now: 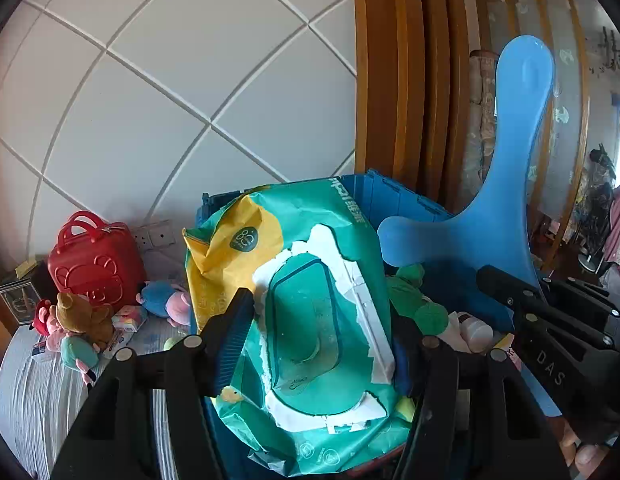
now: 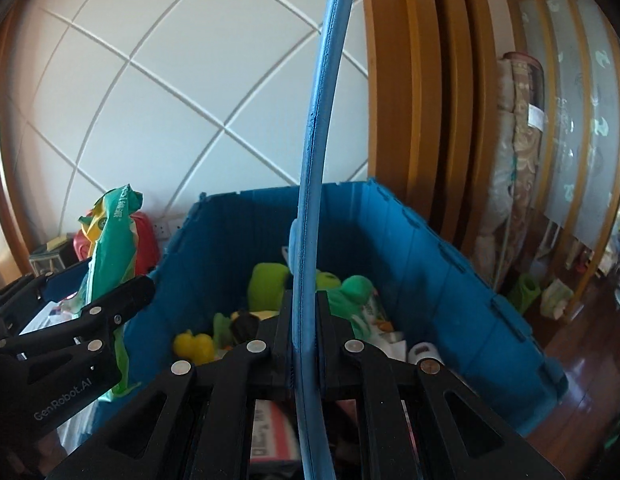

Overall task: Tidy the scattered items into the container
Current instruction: 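Lift and carry wipes pack and blue toy over the blue crate with both grippers, then open both grippers to drop wipes pack and blue toy into crate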

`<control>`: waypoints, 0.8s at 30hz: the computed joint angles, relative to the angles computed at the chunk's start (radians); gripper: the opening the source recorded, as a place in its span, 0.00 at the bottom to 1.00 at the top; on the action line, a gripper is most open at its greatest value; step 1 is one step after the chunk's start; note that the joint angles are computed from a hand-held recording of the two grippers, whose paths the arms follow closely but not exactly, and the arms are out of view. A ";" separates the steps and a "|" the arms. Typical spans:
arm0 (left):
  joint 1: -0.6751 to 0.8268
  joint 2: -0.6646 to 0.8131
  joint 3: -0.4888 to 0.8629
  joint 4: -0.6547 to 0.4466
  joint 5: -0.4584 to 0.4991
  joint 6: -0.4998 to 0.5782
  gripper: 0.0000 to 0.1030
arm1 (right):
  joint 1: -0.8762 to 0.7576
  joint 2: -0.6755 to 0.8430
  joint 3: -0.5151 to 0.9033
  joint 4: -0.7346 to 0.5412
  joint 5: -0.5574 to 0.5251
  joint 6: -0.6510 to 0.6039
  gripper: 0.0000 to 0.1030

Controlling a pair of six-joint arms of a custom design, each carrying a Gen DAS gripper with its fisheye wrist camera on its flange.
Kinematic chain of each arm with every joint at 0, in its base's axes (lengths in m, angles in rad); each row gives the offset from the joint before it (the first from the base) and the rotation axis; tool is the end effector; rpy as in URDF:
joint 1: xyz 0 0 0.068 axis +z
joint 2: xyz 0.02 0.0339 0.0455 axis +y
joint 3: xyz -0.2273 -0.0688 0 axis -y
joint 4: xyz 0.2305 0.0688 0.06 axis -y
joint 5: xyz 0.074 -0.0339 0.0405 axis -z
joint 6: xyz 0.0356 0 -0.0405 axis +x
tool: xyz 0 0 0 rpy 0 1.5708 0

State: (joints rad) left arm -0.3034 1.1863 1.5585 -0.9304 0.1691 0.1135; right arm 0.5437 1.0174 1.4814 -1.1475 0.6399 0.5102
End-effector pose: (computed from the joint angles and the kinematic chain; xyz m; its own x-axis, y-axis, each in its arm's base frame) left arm 0.2083 -0.0715 0.4061 -0.4534 0.2589 -0.8528 0.4852 0.8744 0.0075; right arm 0.1474 0.0642 0.3989 -0.4808 0.1671 -0.8608 0.2476 0.9676 0.0496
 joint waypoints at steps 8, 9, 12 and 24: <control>-0.231 0.120 0.022 -0.044 -0.280 -0.137 0.59 | -0.556 -0.128 -0.203 0.132 -0.549 -0.293 0.10; -0.250 0.127 0.028 -0.056 -0.305 -0.153 0.60 | -0.579 -0.130 -0.206 0.127 -0.575 -0.303 0.11; -0.286 0.117 0.027 -0.064 -0.372 -0.195 0.70 | -0.627 -0.122 -0.212 0.100 -0.615 -0.341 0.16; -0.330 0.055 -0.002 -0.102 -0.441 -0.278 0.77 | -0.621 -0.161 -0.219 0.046 -0.605 -0.402 0.83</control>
State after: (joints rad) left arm -0.6332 1.2415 1.5563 -1.0319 -0.2722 -0.1647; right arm -0.0771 0.8567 1.2626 -1.1013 0.0349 0.1087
